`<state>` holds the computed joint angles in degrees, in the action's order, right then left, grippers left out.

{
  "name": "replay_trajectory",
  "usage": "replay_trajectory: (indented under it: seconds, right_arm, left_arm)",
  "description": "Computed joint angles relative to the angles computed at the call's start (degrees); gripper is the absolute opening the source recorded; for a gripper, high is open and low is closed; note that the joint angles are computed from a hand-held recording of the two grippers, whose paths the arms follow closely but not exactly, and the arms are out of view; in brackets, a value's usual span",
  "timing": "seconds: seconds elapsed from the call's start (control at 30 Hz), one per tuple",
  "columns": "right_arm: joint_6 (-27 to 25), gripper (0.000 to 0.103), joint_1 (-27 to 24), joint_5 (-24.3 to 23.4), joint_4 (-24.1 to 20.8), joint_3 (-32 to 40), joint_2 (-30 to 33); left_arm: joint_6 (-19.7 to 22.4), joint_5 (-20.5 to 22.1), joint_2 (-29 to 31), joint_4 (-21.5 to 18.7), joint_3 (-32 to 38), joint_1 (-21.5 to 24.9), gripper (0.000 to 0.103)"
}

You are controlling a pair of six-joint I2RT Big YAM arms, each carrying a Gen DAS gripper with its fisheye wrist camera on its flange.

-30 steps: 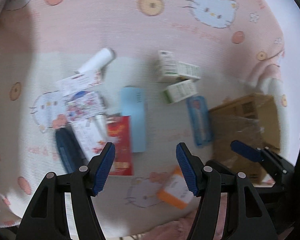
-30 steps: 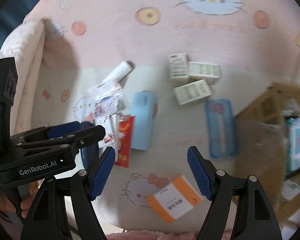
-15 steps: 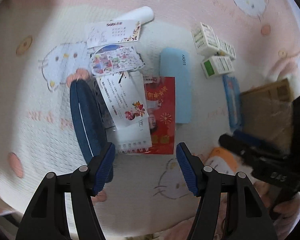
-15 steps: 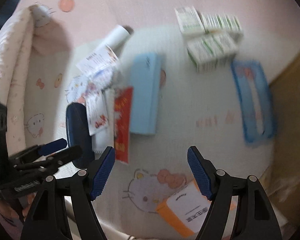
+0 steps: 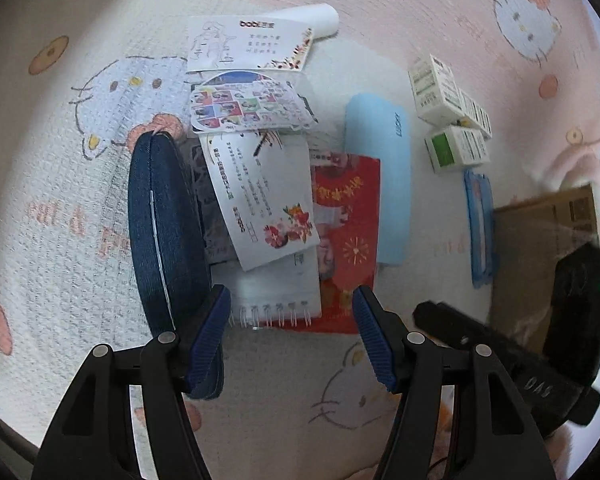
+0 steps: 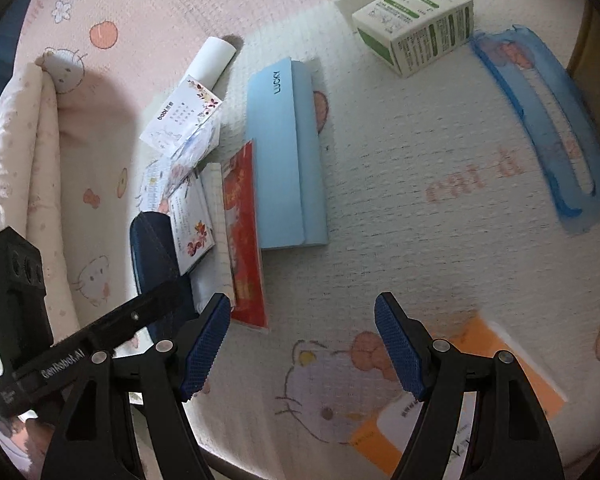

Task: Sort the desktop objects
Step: 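Move the right gripper to the orange-and-white tissue pack and grasp it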

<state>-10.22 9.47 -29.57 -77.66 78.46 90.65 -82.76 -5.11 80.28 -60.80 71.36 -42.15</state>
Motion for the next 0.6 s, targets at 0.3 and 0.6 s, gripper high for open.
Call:
replay_trajectory:
  seconds: [0.3,0.6]
  right_arm:
    - [2.1,0.073,0.3,-0.9,2.8,-0.1,0.1]
    - [-1.9,0.073,-4.0,3.6,-2.8,4.2,-0.7]
  left_arm:
    - [0.4,1.6,0.3,4.1,-0.7,2.0,0.067]
    - [6.6,2.8,5.7,4.7,5.8,0.2,0.067]
